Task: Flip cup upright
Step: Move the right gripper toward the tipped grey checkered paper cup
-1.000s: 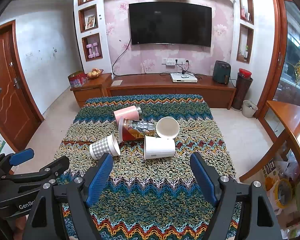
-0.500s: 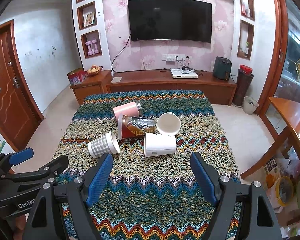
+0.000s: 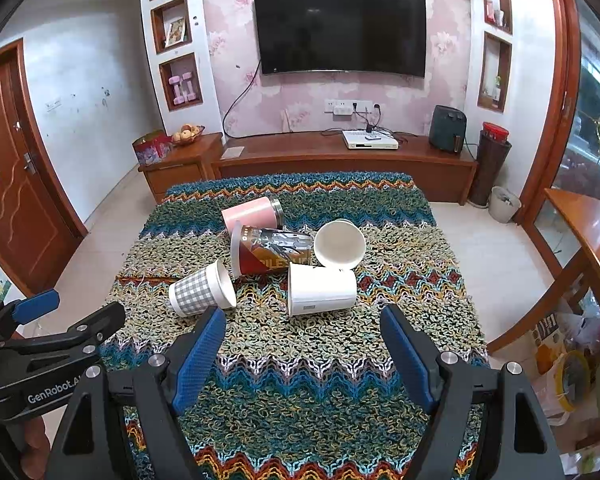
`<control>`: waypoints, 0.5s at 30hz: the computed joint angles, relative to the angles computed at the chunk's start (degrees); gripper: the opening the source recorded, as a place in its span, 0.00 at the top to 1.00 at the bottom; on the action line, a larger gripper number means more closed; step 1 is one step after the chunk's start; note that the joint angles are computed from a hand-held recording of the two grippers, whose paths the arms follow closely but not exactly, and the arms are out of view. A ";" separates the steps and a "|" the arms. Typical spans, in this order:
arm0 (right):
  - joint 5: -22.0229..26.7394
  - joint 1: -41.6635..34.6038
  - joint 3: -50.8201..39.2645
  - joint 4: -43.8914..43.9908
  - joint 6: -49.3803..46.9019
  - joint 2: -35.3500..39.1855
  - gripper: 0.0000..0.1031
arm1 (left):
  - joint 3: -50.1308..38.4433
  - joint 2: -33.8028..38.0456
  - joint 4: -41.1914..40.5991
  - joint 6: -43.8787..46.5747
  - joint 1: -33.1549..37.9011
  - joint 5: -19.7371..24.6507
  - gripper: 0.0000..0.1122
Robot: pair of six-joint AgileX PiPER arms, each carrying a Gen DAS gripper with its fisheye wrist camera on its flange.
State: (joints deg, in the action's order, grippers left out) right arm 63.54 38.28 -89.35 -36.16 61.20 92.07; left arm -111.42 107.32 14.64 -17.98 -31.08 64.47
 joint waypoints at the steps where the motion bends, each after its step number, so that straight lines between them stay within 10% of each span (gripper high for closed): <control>1: -0.30 -0.46 -0.17 0.06 -0.17 0.49 0.22 | -0.35 0.49 -0.14 0.31 0.24 0.00 0.16; 15: -4.73 -4.87 0.30 2.65 -2.82 3.58 0.22 | -9.69 8.82 -1.17 5.73 1.85 2.51 0.16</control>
